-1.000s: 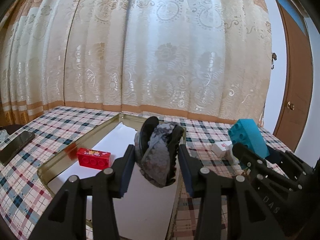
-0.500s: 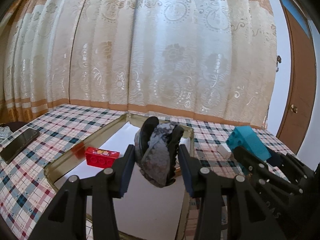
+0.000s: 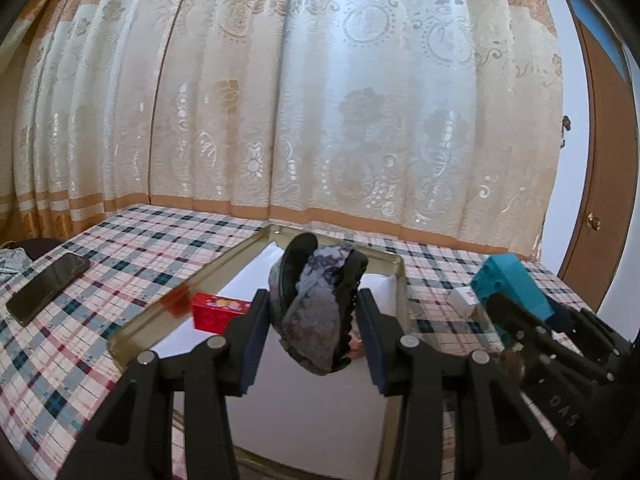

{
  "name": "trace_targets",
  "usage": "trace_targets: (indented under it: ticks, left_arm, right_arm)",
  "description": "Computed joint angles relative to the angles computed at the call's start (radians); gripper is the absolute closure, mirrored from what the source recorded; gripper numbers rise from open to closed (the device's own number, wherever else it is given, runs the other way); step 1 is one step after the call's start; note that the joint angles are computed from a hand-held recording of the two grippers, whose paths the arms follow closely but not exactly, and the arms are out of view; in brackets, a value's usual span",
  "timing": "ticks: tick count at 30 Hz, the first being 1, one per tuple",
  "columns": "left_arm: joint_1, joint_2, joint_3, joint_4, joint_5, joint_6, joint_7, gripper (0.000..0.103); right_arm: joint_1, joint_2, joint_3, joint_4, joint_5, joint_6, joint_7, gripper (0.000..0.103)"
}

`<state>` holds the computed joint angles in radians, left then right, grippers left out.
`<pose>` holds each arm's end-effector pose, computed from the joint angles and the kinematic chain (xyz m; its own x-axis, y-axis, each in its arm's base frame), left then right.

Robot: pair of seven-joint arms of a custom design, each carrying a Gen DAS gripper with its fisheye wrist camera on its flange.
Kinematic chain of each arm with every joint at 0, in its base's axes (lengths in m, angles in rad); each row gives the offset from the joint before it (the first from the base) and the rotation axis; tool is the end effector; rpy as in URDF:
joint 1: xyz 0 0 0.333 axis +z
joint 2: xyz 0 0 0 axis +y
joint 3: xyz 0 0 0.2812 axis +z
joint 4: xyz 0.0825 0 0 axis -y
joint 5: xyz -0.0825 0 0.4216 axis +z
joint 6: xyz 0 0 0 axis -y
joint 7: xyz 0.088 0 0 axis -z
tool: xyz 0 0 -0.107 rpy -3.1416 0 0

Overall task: Organize rigid objects
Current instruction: 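Lower the black object into the tray with the left tool while the right tool lowers the teal brick in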

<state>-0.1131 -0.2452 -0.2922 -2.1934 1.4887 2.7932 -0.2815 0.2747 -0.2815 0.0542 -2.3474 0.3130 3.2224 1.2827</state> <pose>0.4930 -0.2689 0.4933 0.0585 -0.9885 0.1392 -0.3515 -0.1509 -0.9239 0.5224 0.1489 0.5319 0.2901 -0.9570 0.0033 -0.3876 -0.1206 -0.9139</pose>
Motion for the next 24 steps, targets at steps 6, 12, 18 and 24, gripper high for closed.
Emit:
trace_targets:
  ticks: [6, 12, 18, 24]
  left_arm:
    - [0.015, -0.019, 0.025, -0.028, -0.132, 0.003, 0.141, 0.060]
    - [0.032, -0.003, 0.030, -0.018, -0.274, 0.001, 0.304, 0.060]
    - [0.044, 0.014, 0.035, -0.003, -0.373, 0.030, 0.428, 0.060]
    - [0.043, 0.053, 0.050, 0.024, -0.492, 0.049, 0.579, 0.060]
  right_arm:
    - [0.230, 0.019, -0.198, 0.058, 0.133, -0.064, -0.141, 0.058]
    - [0.266, 0.063, -0.218, 0.192, 0.285, -0.221, -0.254, 0.058]
    - [0.196, 0.191, -0.153, 0.337, 0.298, -0.344, -0.238, 0.058]
    - [0.127, 0.259, -0.073, 0.391, 0.258, -0.367, -0.212, 0.058]
